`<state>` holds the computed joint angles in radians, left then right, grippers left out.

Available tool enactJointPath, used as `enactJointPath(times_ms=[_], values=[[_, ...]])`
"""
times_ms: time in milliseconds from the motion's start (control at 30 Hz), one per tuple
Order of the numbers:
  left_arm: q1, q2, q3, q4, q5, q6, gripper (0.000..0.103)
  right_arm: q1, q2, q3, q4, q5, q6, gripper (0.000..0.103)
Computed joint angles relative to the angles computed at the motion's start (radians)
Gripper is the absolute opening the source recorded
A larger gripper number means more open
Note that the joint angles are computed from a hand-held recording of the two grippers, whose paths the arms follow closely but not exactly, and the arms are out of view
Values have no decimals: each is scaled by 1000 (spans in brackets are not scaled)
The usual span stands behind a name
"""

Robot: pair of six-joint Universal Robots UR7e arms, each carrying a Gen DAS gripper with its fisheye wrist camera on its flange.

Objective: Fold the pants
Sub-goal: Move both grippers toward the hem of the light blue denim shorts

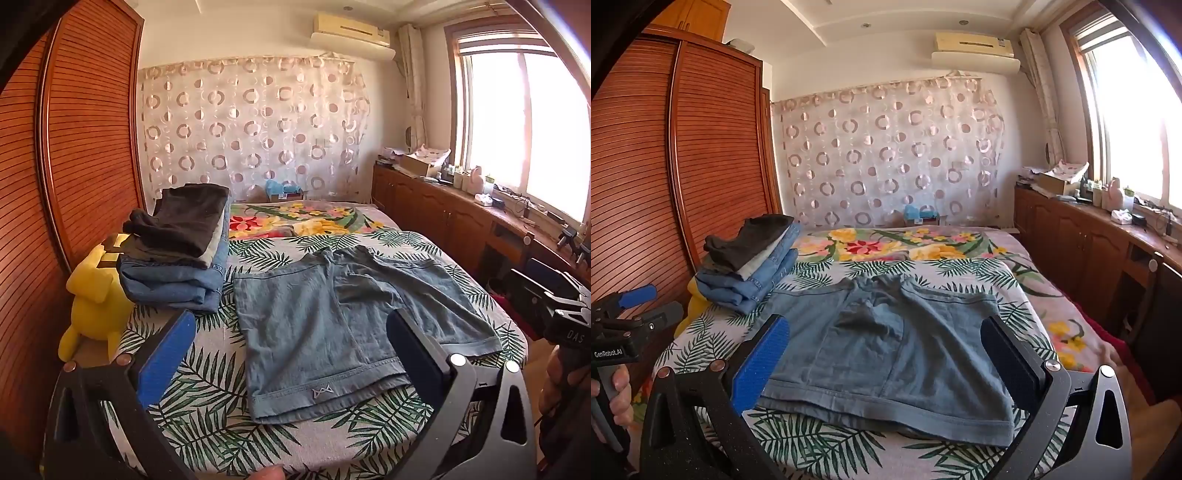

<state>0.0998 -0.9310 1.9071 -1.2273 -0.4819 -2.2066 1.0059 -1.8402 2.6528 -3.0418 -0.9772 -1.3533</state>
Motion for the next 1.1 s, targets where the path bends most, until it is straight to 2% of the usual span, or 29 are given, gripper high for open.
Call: enactJointPath(times_ms=[1100], values=[[-13,-24,27,3,-18,2,103,-7,-4,5,7,13,-9,103]])
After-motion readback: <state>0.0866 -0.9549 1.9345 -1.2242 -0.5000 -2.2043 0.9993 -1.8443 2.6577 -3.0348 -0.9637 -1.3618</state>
